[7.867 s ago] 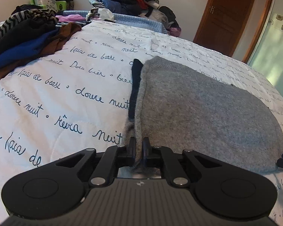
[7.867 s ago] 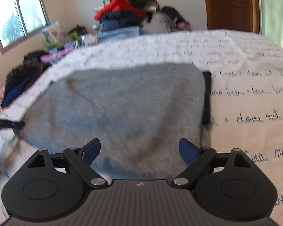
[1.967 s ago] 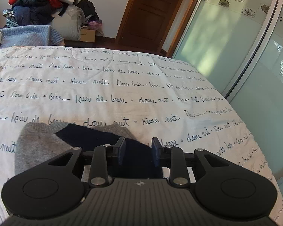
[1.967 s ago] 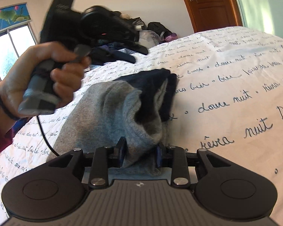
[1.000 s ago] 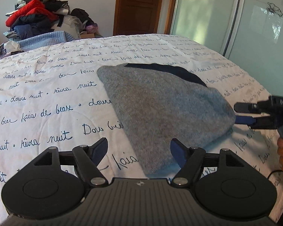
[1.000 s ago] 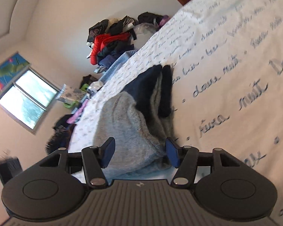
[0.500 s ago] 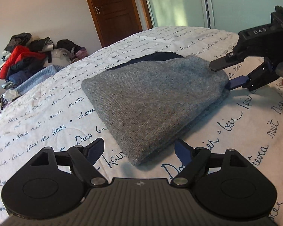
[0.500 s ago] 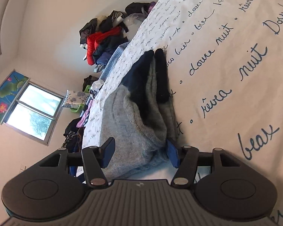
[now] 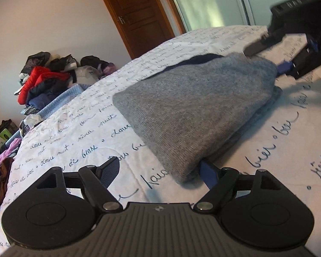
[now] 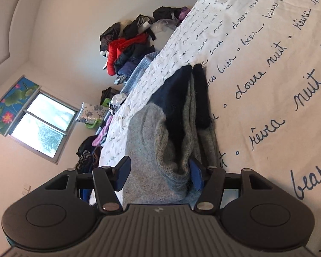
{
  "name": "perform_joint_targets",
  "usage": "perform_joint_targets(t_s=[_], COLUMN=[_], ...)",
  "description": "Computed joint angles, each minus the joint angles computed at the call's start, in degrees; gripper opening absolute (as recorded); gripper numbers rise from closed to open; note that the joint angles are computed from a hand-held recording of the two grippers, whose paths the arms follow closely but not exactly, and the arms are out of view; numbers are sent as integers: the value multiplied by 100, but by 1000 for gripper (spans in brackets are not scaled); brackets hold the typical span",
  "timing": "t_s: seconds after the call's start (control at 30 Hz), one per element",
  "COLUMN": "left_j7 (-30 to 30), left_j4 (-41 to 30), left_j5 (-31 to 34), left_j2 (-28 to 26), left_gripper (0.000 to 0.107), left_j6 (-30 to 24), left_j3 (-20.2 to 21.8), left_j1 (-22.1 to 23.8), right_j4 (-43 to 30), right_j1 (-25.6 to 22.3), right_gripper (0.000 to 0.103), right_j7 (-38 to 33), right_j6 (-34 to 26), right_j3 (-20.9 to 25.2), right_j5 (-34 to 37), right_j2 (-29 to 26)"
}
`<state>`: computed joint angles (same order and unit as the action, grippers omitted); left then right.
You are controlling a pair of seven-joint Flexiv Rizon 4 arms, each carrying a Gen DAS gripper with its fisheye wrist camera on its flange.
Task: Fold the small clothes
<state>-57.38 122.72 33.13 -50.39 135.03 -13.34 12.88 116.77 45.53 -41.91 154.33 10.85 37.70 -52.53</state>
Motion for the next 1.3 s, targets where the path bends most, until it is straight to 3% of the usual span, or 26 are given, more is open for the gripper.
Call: perform_joint_targets(t_s=[0.1,0.2,0.3,0.37,0.47,0.6,0.67,0.73,0.8,0.87,0.93,1.07,1.2,1.3], left_j7=[-188,-450,-671,-779,-895,-611,-569,-576,-595,-571,-566,-503,-454,-325], left_j4=[-45,-101,-110,-69,-66,64,134,199,234,284,313,290,110,-41], left_j5=[12,208,252,169,385,430,529,650,896,949,865,190,-634,-1279], left_j2=[-14,5,-21,-33,-18,47,51,42,-74,-236,-492,-1076,-1422,-1846], left_gripper=[75,62,50,46,46,48,53,61,69,80,82,85,84,84], left_j6=[-30,-350,-558,-515,-888,-922,-968,-1055,-1293,-1588,-1997,-3192,-3906,-4598], left_j3=[-146,-422,-642,-651,-929,-855,-1007,-1272,-1793,-2318,-2886,-3852,-4125,-4412], left_j1=[120,420,661,709,1054,1064,1242,1518,2015,2440,2849,3436,3490,3694], right_j4=[-59,-137,-214,-215,-220,-248,-223,-180,-337,-558,-581,-643,-822,-482], right_j1=[36,113,209,170,231,354,366,575,1079,1352,1269,926,642,82], right_gripper=[54,27,15,12,11,11,11,13,17,31,69,71,71,71], right_j7=[-65,-207,-391,-322,-403,-732,-771,-1095,-2066,-3071,-3341,-3442,-3671,-2450], right_j6=[-209,-439,-605,-507,-446,-883,-1005,-1207,-1576,-1844,-1804,-1795,-2119,-1466], right_j3=[-15,-103,-193,-144,-154,-230,-231,-383,-837,-1144,-1088,-770,-586,-12], right_j5=[4,144,342,293,343,737,865,1179,2052,2825,2842,2585,2509,1342], right_j2=[-13,-15,-24,-83,-91,22,68,252,507,700,745,736,656,329])
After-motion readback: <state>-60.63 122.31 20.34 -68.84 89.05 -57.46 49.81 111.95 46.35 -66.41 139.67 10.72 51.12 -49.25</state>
